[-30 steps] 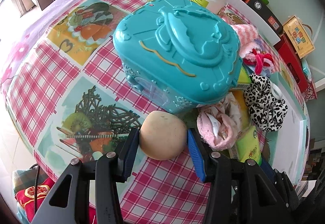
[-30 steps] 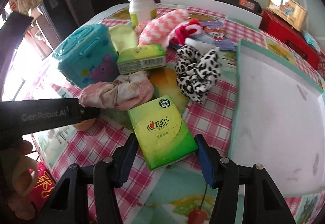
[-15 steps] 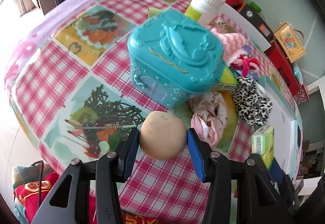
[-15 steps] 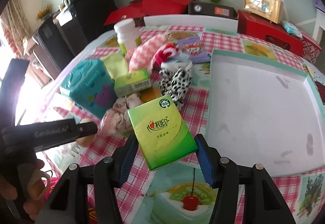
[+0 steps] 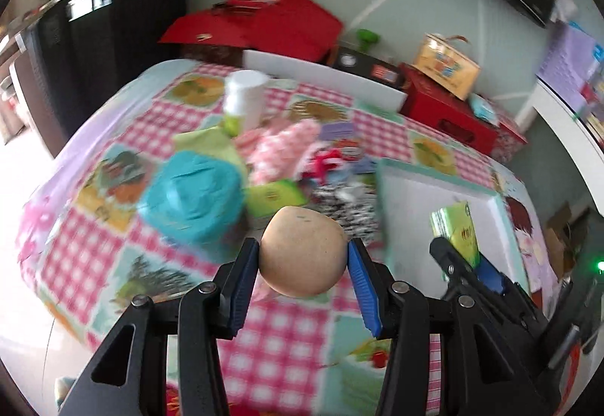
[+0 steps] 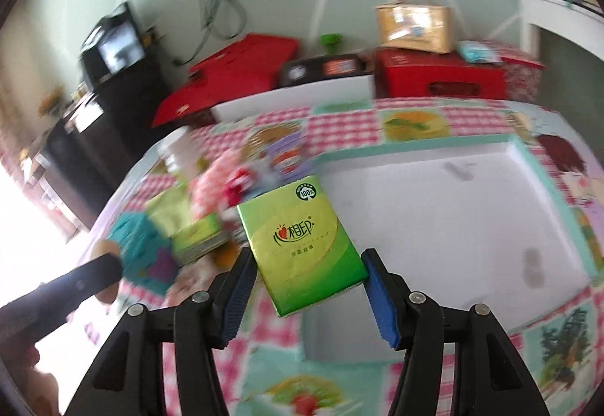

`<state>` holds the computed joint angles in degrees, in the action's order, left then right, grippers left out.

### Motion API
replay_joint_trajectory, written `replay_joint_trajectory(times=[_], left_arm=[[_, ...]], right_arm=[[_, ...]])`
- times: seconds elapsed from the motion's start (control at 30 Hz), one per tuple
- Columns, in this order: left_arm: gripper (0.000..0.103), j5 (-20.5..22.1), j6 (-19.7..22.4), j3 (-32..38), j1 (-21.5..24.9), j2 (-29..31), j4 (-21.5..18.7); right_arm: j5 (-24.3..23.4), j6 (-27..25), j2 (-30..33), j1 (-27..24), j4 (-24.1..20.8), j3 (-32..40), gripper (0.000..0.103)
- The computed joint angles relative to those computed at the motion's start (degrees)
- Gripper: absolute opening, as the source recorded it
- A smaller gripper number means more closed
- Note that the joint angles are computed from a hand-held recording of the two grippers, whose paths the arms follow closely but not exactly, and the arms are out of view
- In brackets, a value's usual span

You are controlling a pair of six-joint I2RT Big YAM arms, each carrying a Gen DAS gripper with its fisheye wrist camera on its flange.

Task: Organize soft objects
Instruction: 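Carry the sponge and tissue pack over the white tray and release both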

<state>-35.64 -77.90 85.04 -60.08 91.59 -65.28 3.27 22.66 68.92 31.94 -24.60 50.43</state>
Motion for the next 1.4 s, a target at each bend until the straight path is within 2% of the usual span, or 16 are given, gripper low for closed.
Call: replay_joint_trajectory(times=[0.13, 0.5, 0.6, 0.7, 0.93, 1.4], left_arm=[[0.05, 0.6, 5.4, 4.9, 0.8, 4.5, 1.3], [0.05, 3.5, 14.5, 15.6, 4.9, 12.6, 3.9], [0.05, 5.0, 16.8, 19.0, 5.8, 15.5, 3.7], [0.05, 8.8, 19.1, 21.4, 6.7, 18.1, 4.8], [0.05, 13.3, 22.1, 28.5, 8.6, 24.7, 1.8], [0.05, 14.6, 24.7, 38.9, 10.8, 31.8, -4.3]], right_arm=[[4.6, 2.7, 0.3, -3.0, -0.1, 0.4, 0.06], [9.9, 5.3, 1.6, -10.6, -0.7, 1.1, 0.06], [10.9, 5.9, 2.6, -12.1, -1.1, 1.8, 0.06], [11.1, 7.4, 3.5, -13.2, -0.5, 1.8, 0.06], [11.1, 9.7, 5.8, -15.7, -1.3, 3.2, 0.06], [13.9, 6.6, 11.6, -15.8, -4.4, 8.1, 0.06]])
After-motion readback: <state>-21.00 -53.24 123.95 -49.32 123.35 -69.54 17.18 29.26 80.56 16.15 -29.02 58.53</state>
